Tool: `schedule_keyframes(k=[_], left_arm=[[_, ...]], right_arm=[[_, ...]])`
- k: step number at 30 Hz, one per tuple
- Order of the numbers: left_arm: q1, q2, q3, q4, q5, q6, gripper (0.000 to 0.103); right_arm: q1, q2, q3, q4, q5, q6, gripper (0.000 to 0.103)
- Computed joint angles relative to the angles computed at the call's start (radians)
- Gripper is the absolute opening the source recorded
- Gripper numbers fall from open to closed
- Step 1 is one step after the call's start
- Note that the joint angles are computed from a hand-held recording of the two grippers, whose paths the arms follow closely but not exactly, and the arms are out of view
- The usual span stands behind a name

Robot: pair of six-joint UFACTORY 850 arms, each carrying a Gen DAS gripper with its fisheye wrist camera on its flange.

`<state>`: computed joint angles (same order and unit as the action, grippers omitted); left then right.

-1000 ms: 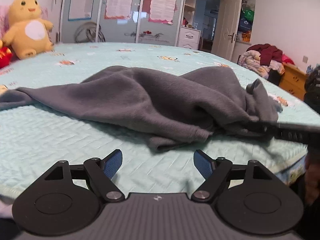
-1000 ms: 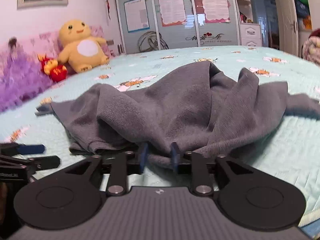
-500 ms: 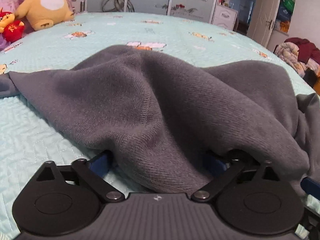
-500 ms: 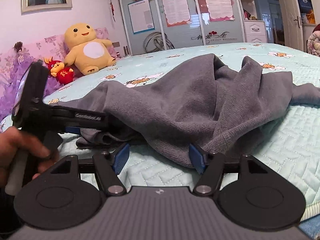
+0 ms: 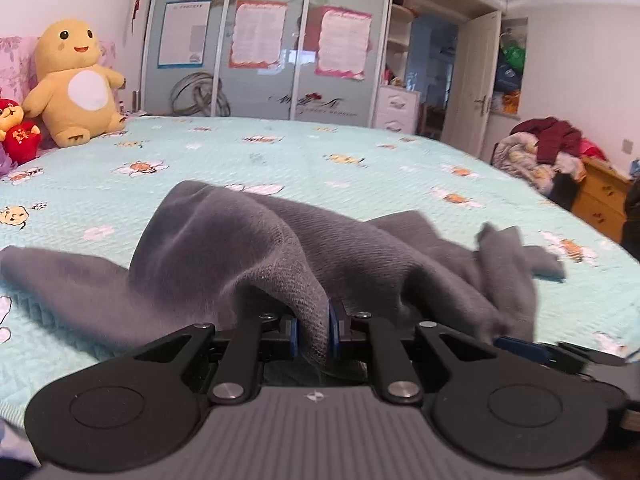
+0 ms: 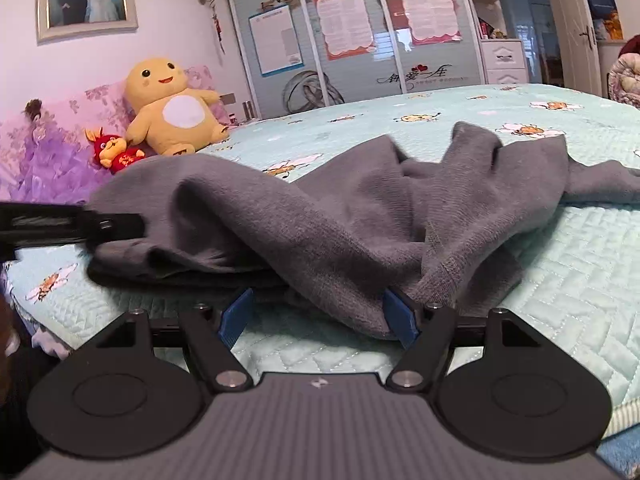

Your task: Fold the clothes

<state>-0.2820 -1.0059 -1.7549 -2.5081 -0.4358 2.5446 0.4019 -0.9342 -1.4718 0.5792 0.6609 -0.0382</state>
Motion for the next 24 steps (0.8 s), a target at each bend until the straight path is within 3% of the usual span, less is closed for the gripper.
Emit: schedule_keyframes(k=[4,10,13,14,15,16,17,18,20,24], left_arm=[[0.009,0.047,0.056,0.023,-0.048,-0.034,0.014],[0.010,0.088,0.089,0.038,-0.037,-0.070,0.015],[0.009,0.110,0.116,-0.026,-0.046,-0.013,0.018],[0.009,0.110,0.114,-0.032,-0.044,-0.001,0.027],[0.009,0.106,0.103,-0.005,-0.033,-0.016,0.038],[0.008,0.102,0.096,0.000,-0.028,-0.019,0.039],[0.008,0.097,0.090,-0.007,-0.024,-0.015,0.040],[0.009,0.090,0.080,-0.001,-0.013,-0.021,0.042],[0.009,0.082,0.071,0.045,-0.002,-0.058,0.046],[0.001,0.081,0.083,0.078,-0.001,-0.033,0.065]], right_arm=[[0.004,0.015,0.022,0.001,0.029,0.019,0.073],[0.027,0.024,0.024,0.122,0.050,-0.110,0.076],[0.032,0.035,0.040,0.146,0.077,-0.141,0.080],[0.029,0.037,0.039,0.139,0.070,-0.138,0.080],[0.025,0.040,0.039,0.131,0.063,-0.134,0.076],[0.023,0.042,0.033,0.139,0.046,-0.152,0.066],[0.018,0.040,0.012,0.168,-0.003,-0.212,0.033],[0.015,0.036,-0.013,0.214,-0.046,-0.289,0.020],[0.011,0.036,-0.039,0.258,-0.074,-0.360,0.017],[-0.008,0.052,-0.060,0.237,-0.112,-0.339,0.016]])
